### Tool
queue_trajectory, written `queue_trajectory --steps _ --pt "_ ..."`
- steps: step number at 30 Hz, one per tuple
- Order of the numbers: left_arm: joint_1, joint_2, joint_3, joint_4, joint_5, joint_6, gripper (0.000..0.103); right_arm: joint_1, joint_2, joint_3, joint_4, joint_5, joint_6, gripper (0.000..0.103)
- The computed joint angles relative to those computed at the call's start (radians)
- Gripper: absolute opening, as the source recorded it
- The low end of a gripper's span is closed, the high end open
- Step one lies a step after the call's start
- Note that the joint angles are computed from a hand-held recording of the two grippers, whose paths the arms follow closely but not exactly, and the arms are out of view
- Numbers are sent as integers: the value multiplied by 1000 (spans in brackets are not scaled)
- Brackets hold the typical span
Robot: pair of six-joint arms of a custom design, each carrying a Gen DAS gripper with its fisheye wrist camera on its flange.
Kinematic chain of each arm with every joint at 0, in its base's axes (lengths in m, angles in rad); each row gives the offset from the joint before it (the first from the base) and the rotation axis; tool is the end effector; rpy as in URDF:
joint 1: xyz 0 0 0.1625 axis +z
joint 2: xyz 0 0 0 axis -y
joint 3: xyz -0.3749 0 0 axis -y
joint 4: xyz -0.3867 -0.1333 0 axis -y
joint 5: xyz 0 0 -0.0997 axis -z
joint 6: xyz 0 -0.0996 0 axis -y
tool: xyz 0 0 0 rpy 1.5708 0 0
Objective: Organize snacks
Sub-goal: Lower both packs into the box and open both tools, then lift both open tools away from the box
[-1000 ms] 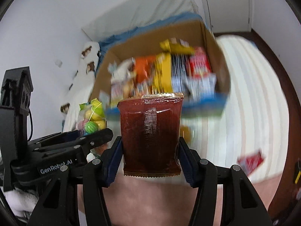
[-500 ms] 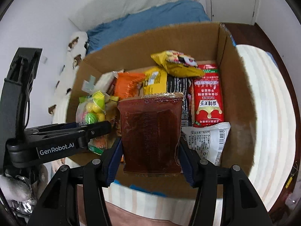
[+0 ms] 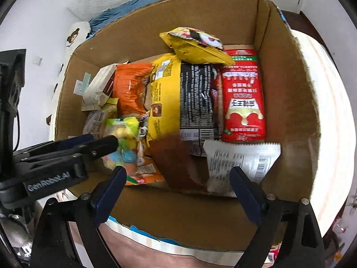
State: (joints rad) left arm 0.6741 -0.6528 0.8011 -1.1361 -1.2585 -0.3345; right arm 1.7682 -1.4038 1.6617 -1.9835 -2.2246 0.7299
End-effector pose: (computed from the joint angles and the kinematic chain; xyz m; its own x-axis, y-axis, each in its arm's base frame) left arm -0.4534 -0.5721 0.1991 -0.6504 0.6309 -0.4230 0.4644 0.7710 0.4358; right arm 0.1786 -0.5220 0.3708 -0.7230 0.5985 0.3450 0.3869 0.7645 -0.5156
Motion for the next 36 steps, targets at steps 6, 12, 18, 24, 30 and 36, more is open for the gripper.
queue_trajectory --steps 6,12,18,24,30,36 --pt "-15 -16 6 -14 28 3 92 23 -3 -9 37 -48 30 98" --pt "-29 -71 55 -62 41 7 92 65 -9 -21 90 -123 60 98" --pt "-55 -175 168 -193 78 23 92 141 -24 -21 139 -233 108 100" --pt "-94 -303 308 -309 134 28 92 228 -49 6 148 -333 167 100" --pt "-149 -445 453 -407 198 31 92 321 -64 28 193 -416 242 100" --pt "-205 -556 549 -455 242 44 92 407 -86 56 250 -460 346 100"
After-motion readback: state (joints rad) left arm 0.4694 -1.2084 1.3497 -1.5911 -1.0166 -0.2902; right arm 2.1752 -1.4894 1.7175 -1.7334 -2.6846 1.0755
